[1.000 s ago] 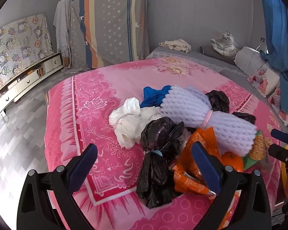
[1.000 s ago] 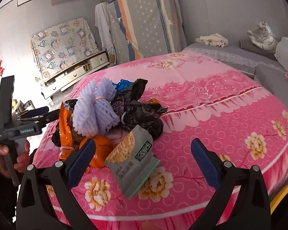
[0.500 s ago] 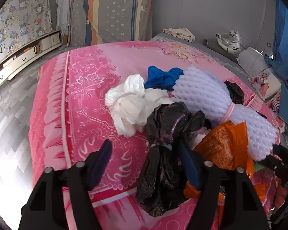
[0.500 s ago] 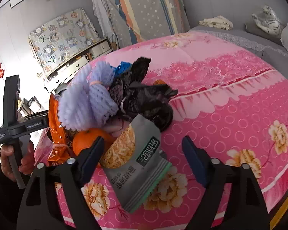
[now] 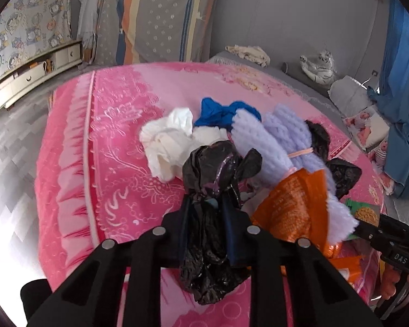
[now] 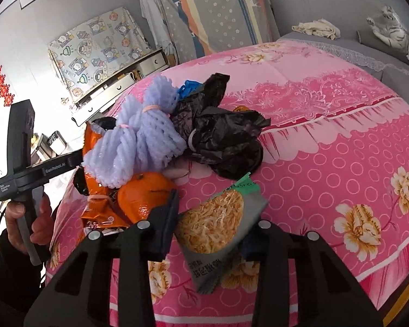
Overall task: Collect trash
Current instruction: 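Carry the black bag and snack packet with both tools over the yellow bin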
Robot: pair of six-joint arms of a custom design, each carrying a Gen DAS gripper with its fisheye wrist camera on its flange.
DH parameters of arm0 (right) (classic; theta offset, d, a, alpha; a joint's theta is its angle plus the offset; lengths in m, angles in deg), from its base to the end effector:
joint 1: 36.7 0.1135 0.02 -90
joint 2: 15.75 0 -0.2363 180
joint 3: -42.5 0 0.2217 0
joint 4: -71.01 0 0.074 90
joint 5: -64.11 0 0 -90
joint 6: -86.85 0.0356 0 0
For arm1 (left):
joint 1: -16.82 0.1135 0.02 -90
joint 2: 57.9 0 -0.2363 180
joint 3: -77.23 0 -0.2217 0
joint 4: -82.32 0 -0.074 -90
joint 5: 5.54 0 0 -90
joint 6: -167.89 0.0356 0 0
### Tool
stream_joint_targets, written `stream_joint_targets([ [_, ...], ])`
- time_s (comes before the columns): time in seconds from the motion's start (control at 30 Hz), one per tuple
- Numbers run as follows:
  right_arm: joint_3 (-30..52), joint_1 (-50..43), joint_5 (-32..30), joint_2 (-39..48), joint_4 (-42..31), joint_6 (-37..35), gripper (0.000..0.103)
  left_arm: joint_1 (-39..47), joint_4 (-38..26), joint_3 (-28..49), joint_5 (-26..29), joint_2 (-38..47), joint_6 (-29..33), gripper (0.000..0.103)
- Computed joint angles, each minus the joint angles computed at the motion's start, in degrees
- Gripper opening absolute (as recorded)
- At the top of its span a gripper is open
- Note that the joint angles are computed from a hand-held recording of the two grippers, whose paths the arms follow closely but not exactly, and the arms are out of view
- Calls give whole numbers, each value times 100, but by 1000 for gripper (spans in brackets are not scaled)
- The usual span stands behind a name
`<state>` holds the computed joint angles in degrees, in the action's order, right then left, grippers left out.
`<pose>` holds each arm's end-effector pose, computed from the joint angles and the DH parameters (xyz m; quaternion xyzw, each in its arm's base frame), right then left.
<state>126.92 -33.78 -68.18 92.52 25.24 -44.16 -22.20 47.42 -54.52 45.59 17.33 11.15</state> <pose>0.3301 0.0408 0.1542 -0.4025 0.8275 0.2818 0.2718 0.1735 -0.1119 0.1517 -0.2976 0.8688 0.0121 0.3956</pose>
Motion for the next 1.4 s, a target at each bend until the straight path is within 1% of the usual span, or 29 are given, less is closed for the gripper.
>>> stream_joint_targets([
  [0.07, -41, -50, -65, -102, -14, 2, 32, -249, -296, 54, -250, -169, -227, 21],
  [0.2, -141, -185, -249, -381, -14, -23, 32, -797, -1133, 352, -817, -336, -852, 21],
  [0.27, -149, -257, -333, -520, -79, -47, 32, -1005, -1497, 451, -1009, -437, -1134, 21],
  [0.47, -181, -492, -573, -941, -411, -239, 32, -1821, -2960, 1164, -1680, -329, -2321, 21],
  [0.6, -104, -691, -749, -1137, -781, -446, 32, -2214, -3574, 1547, -1958, -136, -2787, 21],
  [0.73, -79, -924, -909, -1362, -1057, -648, 32, -2475, -3814, 1931, -2129, 124, -2956, 21],
  [0.83, -59, -1116, -996, -1489, -1241, -792, 32, -2565, -3801, 2183, -2205, 311, -2819, 21],
  [0.97, 93, -1439, -1135, -1536, -1488, -932, 32, -2607, -3613, 2417, -2256, 484, -2587, 21],
  [1.13, 332, -1894, -1325, -1438, -1724, -1057, 32, -2716, -3500, 2757, -2335, 741, -2312, 21],
  [1.3, 724, -2343, -1474, -1249, -1993, -1129, 32, -2698, -3066, 3161, -2327, 1024, -1589, 21],
  [1.4, 964, -2594, -1523, -1133, -2107, -1161, 32, -2650, -2594, 3431, -2293, 1254, -907, 21],
])
